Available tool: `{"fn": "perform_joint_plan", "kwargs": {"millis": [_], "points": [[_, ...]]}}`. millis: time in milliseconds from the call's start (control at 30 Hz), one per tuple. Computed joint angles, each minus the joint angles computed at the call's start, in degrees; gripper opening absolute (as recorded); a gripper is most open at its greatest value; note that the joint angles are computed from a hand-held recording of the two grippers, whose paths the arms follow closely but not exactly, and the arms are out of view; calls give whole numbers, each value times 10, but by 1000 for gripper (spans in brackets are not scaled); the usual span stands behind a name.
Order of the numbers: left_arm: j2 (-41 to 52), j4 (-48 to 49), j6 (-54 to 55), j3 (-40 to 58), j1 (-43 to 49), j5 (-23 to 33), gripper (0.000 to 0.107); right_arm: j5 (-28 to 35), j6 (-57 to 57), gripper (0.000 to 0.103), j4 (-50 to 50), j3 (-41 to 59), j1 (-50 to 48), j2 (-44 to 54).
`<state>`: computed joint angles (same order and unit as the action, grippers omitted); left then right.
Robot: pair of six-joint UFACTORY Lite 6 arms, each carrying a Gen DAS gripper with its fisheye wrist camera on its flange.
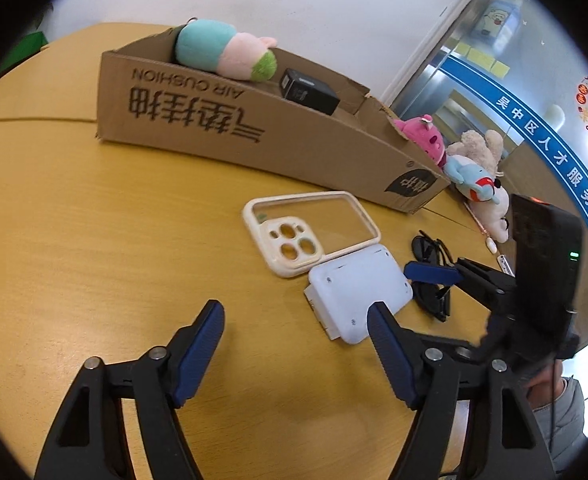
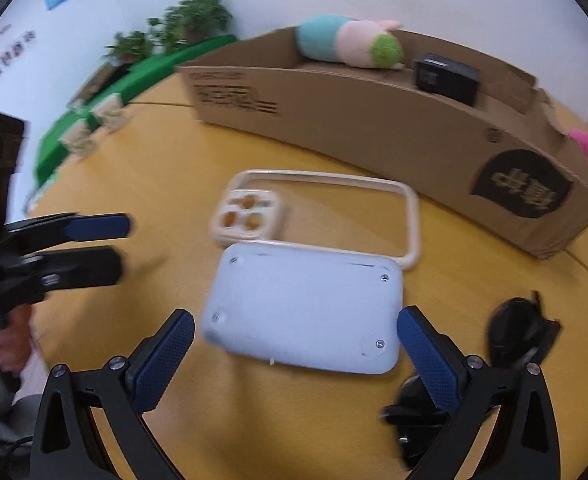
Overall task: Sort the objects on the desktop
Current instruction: 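Move the left gripper back to the white power bank on the table, then grasp the white power bank with the left gripper and lift it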
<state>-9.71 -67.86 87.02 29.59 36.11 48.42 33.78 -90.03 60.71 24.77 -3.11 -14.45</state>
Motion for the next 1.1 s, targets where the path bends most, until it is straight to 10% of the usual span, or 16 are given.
{"fn": "perform_joint_plan", "kwargs": {"millis": [500,933,1100], "points": [[88,10,-2,40,-32,4,42,35,-59,102,74,-84,21,-72],[175,26,-8,101,-19,28,39,-100,-110,101,173,-80,136,-40],[177,20,2,102,-25,28,39,-161,-116,80,204,-61,168,5]]}}
